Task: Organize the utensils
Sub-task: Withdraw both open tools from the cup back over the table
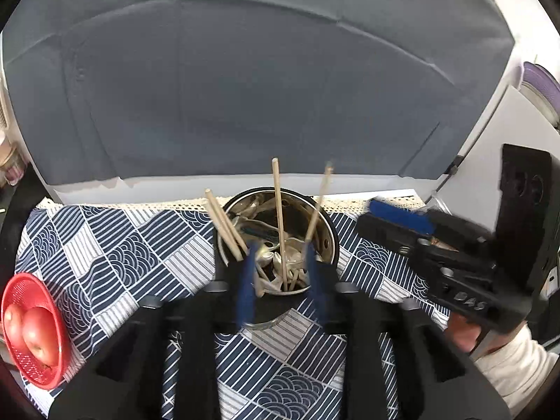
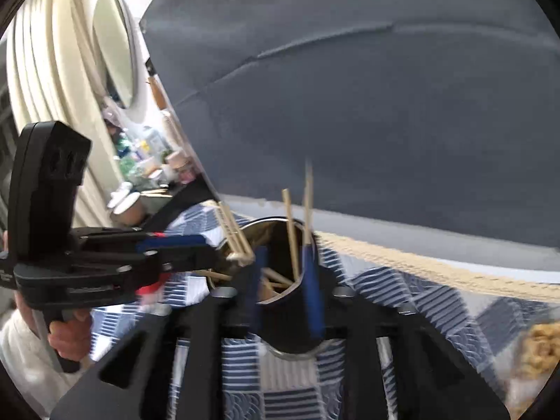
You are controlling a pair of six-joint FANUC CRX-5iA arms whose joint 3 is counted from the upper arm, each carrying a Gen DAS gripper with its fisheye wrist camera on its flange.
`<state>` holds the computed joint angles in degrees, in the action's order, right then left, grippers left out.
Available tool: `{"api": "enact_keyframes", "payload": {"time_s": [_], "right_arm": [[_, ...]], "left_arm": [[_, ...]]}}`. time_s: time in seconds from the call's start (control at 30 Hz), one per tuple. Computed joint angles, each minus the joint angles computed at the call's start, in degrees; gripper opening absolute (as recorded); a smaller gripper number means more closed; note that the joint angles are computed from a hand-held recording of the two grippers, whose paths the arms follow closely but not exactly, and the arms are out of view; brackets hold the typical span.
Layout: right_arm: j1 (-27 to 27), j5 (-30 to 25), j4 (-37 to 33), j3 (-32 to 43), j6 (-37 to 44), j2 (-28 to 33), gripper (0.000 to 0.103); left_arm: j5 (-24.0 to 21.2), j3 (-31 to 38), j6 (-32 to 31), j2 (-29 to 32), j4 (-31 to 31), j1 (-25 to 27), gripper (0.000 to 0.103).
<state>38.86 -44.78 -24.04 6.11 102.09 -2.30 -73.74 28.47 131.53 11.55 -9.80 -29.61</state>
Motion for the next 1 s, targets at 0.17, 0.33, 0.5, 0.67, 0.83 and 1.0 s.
{"api": "enact_keyframes", "payload": {"time_s": [0.17,0.33,0.5,0.67,0.83,1.0], "right_arm": [[5.4,2.7,15.5,-7.1,-13.3,-5.8,0.057],[10.9,4.3,29.1,-15.9,-28.4,-12.2,0.073],[15.6,2.2,38.9,-21.9,-38.9,-16.2,0.085],[19.2,-0.5,45.9,-26.6,-47.1,-19.0,0.086],[21.8,-2.9,47.6,-29.1,-51.7,-21.1,0.087],[24.7,-1.7,51.5,-33.7,-60.2,-24.5,0.087]], "left_arm": [[-0.1,-1.0,-0.3,-2.2,-0.8,-0.7,0.069],[0.1,-3.2,0.4,-5.1,-1.5,-1.8,0.093],[-2.7,-4.0,0.0,-6.4,-2.6,-3.3,0.097],[-2.0,-8.1,-1.8,-8.3,-0.4,-3.5,0.097],[1.8,-13.4,-3.7,-11.3,3.5,-3.4,0.097],[1.0,-13.4,-1.2,-12.1,-1.7,-7.5,0.097]]}}
